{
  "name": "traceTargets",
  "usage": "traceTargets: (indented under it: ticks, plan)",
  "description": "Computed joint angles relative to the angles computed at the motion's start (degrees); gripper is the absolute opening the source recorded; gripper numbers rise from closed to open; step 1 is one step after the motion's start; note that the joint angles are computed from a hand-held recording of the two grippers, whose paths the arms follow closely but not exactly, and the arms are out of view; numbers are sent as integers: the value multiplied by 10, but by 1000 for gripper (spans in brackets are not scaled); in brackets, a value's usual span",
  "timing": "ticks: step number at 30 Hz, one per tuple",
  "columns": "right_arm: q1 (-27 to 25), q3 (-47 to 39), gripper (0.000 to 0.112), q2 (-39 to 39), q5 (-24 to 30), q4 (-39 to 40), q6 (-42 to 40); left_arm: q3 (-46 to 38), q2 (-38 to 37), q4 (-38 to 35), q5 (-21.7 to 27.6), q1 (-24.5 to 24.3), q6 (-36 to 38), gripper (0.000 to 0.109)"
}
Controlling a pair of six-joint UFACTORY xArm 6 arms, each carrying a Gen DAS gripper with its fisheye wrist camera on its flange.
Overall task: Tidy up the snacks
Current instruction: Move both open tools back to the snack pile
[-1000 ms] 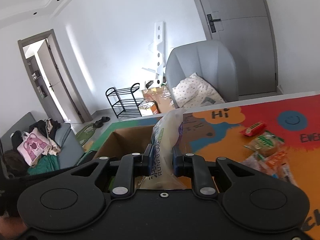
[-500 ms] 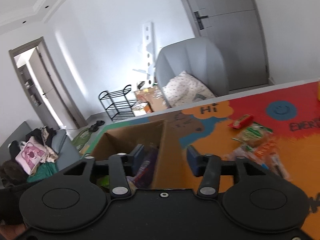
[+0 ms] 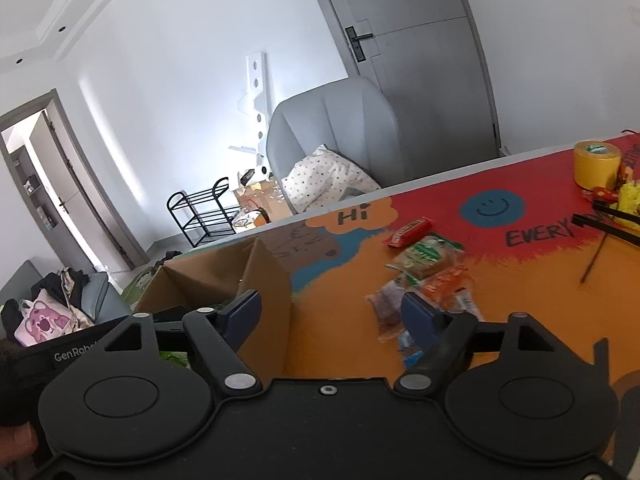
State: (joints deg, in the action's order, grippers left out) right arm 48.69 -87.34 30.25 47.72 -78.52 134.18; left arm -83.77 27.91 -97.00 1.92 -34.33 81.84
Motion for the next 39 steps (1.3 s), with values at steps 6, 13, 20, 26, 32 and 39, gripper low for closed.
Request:
traceTargets:
  ticks: [6,13,20,26,32,39]
  plan:
    - [4,60,91,-41,7,-13,36,3,-4,-9,0,-14,11,95]
    - [9,118,97,-79,22,-22,72,2,-3,-10,-2,-32,17,95]
    - [7,168,98,-109,23,-37,112,1,0,23,9,-47,-10,95]
    - [2,209,102,-132,22,-54,152,-4,11,77,9,-63,-60,95]
    - [-8,247,103,-148,14,-67,194,-25,31,75,0,-79,-57,100]
    - [-20,278,103,-158,0,-86,237,-42,57,154,6,-91,-138,100]
